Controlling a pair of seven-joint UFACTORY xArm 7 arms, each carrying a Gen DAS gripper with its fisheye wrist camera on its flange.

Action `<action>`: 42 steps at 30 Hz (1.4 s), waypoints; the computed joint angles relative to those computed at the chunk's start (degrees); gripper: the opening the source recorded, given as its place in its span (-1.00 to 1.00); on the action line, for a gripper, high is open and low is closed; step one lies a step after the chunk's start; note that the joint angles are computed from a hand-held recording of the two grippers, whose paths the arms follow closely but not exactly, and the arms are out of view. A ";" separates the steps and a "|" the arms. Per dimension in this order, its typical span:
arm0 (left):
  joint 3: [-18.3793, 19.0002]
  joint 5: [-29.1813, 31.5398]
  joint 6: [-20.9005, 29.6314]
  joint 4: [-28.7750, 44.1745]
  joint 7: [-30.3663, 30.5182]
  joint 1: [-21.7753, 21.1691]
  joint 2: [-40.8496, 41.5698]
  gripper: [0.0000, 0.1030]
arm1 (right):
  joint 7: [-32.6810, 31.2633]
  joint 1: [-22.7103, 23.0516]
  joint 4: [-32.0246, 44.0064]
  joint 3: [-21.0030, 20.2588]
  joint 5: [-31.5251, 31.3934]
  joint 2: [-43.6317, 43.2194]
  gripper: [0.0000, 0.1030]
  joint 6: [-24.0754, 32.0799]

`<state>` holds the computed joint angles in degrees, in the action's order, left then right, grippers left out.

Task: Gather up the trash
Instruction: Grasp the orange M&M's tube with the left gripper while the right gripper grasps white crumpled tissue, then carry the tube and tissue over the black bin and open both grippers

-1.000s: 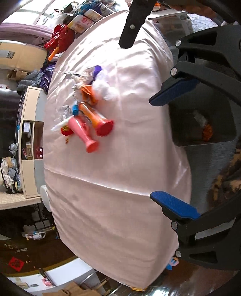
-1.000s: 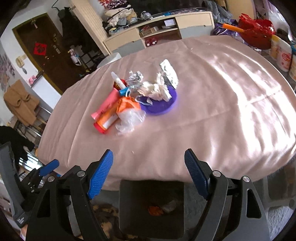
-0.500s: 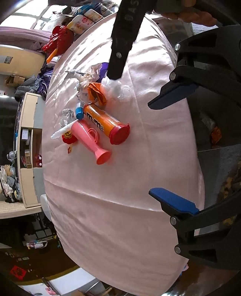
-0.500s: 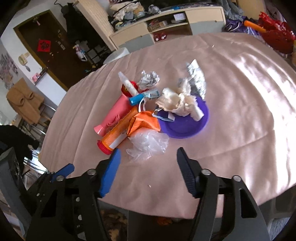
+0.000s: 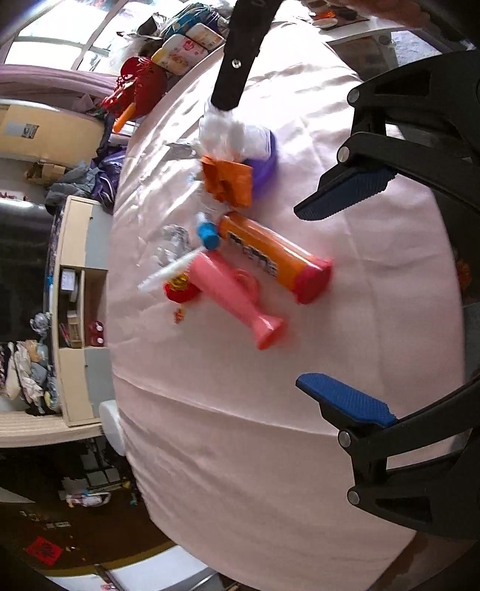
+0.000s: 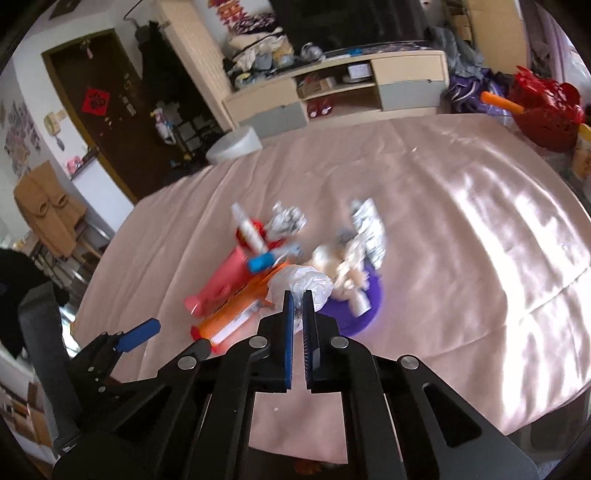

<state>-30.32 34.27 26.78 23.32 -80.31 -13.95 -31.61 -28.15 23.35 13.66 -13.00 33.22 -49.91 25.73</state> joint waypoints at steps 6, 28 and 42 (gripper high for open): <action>-3.08 7.92 -2.89 3.54 -2.65 4.90 4.89 0.55 | -2.18 -0.74 1.61 -3.20 1.34 4.12 -0.88 -0.17; 3.51 0.76 3.13 2.28 2.52 -7.32 1.20 -0.36 | -2.76 -7.64 0.45 0.78 1.10 -3.87 -0.91 7.44; -2.88 -15.69 20.25 5.11 2.02 -18.39 -8.84 -0.36 | 4.54 -19.48 -6.06 -0.12 -10.99 -32.30 -0.91 31.87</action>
<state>-33.20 18.59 47.04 28.43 -78.29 -32.34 -40.45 -23.61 3.88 7.60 -13.12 22.23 -82.21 57.59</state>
